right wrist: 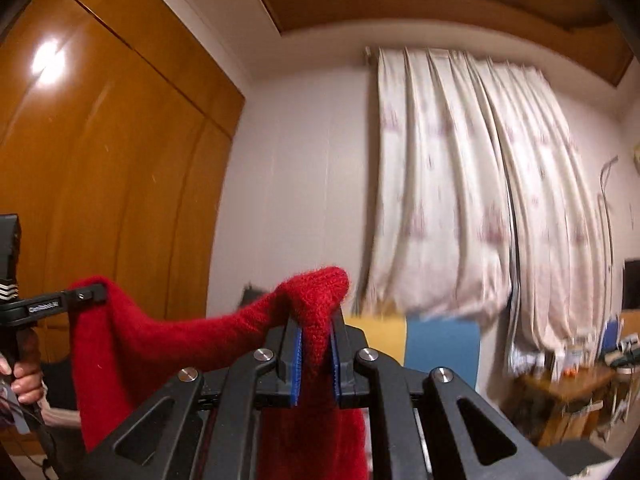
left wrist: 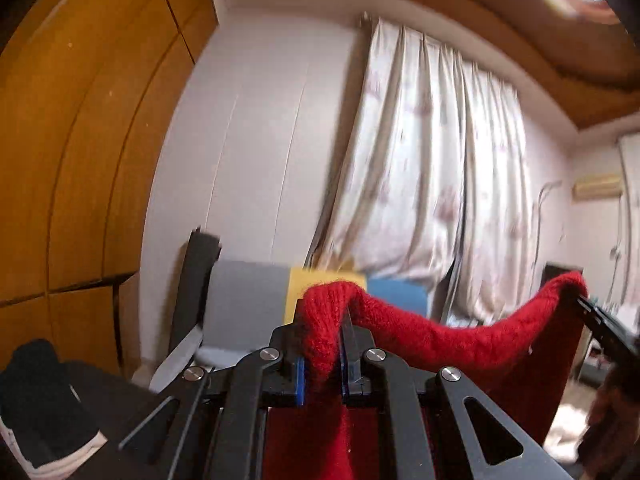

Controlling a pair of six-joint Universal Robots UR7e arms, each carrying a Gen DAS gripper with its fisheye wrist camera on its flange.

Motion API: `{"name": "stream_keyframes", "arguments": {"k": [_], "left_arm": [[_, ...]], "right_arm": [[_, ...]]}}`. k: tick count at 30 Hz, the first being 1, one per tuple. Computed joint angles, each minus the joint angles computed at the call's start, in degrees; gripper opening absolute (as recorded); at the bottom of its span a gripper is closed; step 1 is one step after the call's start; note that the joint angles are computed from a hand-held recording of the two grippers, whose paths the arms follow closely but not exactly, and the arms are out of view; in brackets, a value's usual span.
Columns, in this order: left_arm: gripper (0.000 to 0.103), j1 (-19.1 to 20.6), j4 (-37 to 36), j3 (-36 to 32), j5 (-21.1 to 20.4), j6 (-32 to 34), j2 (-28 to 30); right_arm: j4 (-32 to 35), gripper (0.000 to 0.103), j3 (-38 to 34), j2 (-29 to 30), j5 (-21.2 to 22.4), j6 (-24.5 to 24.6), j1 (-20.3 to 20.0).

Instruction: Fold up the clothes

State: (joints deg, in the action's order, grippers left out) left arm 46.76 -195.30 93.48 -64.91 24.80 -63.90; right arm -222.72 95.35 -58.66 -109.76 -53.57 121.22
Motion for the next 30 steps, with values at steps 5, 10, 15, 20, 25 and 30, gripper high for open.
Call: {"name": "stream_keyframes", "arguments": {"k": [5,10,15,20,25,30], "left_arm": [[0.011,-3.1,-1.3,1.9,-0.1,-1.3,-4.3],[0.011,-4.8,-3.0,3.6,0.7,-2.1,-8.0],[0.011,-4.3,-10.5,1.7,1.3,3.9,-5.0],[0.012,0.4,7.7,-0.4,1.0,-2.9,-0.6],[0.044,6.5,28.1,2.4,-3.7,-9.4,2.8],[0.071,10.2,34.7,6.1,1.0,-5.0,8.0]], "right_arm": [[-0.8,0.010,2.3,-2.7,3.7,0.8,3.1],[-4.9,0.010,5.7,-3.3,4.4,0.9,4.7],[0.0,0.010,5.6,-2.4,1.3,7.4,1.9],[5.0,0.008,2.9,0.1,-0.7,15.1,-4.4],[4.3,0.001,-1.1,2.9,-2.4,11.0,-6.8],[22.8,0.013,-2.8,2.6,-7.9,16.9,-9.2]]}}
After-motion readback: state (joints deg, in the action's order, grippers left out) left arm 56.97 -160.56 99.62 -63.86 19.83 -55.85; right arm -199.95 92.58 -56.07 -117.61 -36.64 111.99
